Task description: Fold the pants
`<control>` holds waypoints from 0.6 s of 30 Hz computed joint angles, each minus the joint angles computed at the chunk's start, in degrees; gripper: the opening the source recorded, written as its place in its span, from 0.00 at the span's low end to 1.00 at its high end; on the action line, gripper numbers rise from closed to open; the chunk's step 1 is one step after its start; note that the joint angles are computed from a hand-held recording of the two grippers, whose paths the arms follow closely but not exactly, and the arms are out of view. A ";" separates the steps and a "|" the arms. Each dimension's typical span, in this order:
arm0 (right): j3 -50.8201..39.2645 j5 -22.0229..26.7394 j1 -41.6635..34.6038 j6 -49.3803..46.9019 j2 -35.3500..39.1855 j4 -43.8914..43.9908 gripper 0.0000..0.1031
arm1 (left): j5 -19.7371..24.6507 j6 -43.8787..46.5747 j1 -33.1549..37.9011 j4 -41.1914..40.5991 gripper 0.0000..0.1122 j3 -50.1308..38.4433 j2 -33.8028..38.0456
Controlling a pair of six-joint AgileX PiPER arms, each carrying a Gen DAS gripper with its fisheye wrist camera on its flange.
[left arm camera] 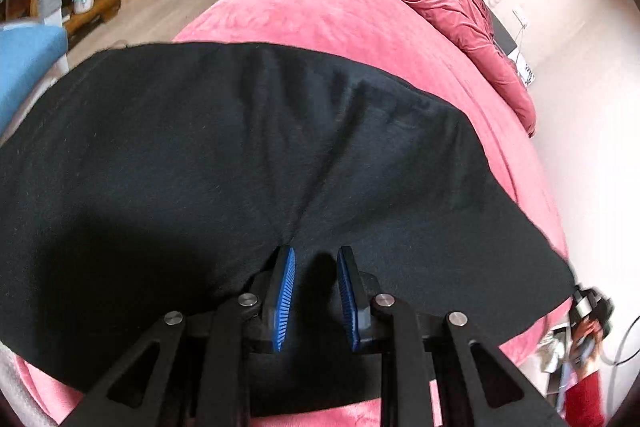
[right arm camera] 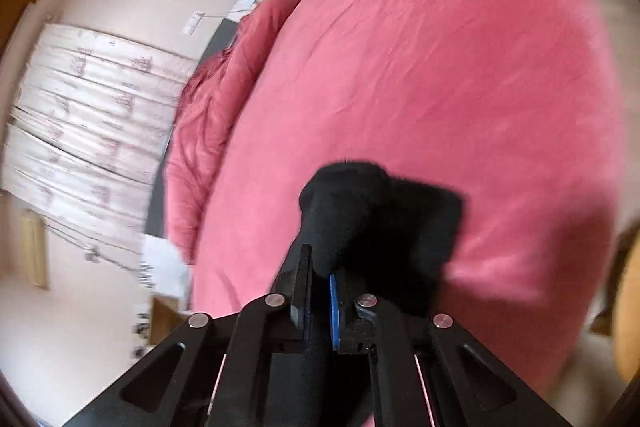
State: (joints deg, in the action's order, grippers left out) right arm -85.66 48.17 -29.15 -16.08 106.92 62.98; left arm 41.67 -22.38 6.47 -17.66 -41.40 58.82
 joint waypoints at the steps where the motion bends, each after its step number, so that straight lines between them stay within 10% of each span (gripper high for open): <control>1: -0.26 0.28 -0.09 0.84 0.80 -2.90 0.06 | -0.21 4.79 2.44 -3.31 0.20 -0.44 1.80; 12: -2.34 1.09 0.62 0.37 3.05 -9.55 0.25 | 0.07 4.95 -6.11 3.53 0.21 -5.25 5.71; 18: -15.22 4.15 2.05 8.59 6.81 -16.62 0.08 | -0.26 -5.85 -15.52 16.83 0.21 -9.50 11.83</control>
State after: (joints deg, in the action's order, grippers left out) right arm -100.88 52.32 -27.10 -7.49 113.72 46.37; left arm 41.41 -28.23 -9.05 -0.83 -50.90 70.65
